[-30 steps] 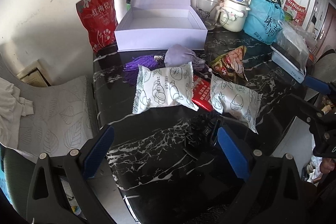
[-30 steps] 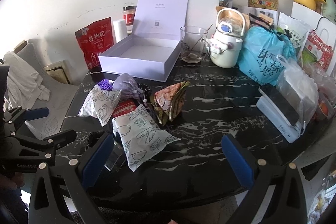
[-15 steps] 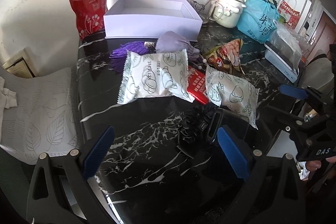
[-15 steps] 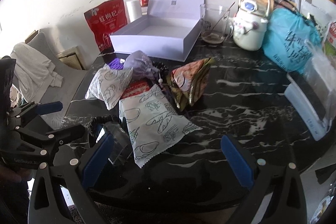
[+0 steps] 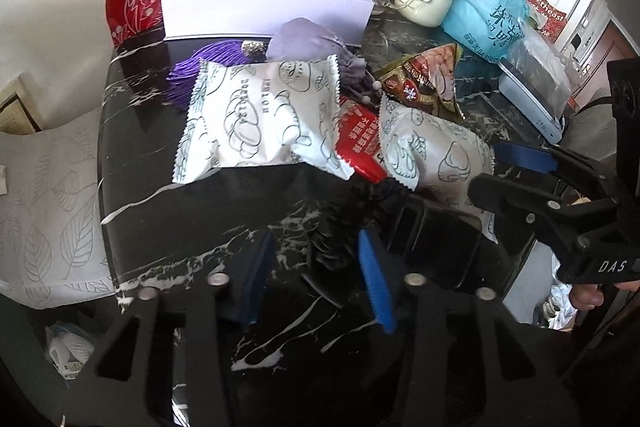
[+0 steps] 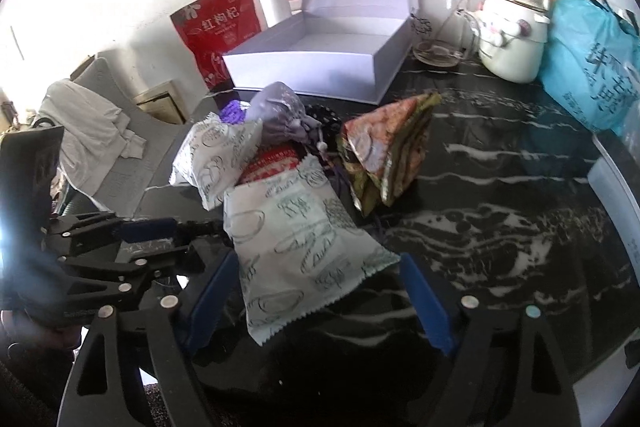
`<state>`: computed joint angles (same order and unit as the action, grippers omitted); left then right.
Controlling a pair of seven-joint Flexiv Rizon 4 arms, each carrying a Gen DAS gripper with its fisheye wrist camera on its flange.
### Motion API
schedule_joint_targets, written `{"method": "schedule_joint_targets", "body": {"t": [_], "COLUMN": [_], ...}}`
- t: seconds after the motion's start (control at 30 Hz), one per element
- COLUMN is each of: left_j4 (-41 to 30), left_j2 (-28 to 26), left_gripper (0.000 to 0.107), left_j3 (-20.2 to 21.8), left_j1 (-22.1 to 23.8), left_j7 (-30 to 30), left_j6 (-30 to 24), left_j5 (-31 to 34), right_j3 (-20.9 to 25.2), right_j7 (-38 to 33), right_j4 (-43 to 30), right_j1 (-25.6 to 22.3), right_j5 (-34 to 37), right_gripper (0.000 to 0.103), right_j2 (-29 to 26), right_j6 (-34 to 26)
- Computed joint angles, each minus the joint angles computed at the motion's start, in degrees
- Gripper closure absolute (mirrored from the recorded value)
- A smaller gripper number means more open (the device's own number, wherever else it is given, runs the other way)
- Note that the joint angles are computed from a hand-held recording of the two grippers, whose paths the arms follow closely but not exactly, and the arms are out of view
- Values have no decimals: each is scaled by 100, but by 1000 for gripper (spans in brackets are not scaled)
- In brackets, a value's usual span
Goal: Organize objects
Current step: 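Grasp the white green-patterned packet with the right tool while the left tool reaches toward the black scrunchie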
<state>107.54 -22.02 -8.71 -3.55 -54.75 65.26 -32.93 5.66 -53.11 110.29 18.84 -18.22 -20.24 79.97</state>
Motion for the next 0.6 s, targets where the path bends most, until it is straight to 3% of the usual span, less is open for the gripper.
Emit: {"method": "schedule_joint_targets", "body": {"t": [0.17,0.23,0.3,0.6], "left_j4": [-70,-100,-136,-185], "left_j2": [-15,-28,-40,17], "left_gripper": [83,83,84,84], "left_j3": [8,46,100,413], "left_j1": [-20,-52,-80,-116], "left_j7": [-17,-87,-187,-776], "left_j6": [-84,-74,-91,-93], "left_j5": [24,99,211,873], "right_j3": [134,452,711,569], "right_j7": [-275,-602,-886,-1128], "right_j4": [-160,-276,-394,-294], "right_j1": [-135,-377,-559,-392], "right_j5": [142,445,778,1063], "right_gripper": [22,35,40,43], "right_j2": [-151,-228,-276,-147], "right_j6": [124,114,-1,-107]}}
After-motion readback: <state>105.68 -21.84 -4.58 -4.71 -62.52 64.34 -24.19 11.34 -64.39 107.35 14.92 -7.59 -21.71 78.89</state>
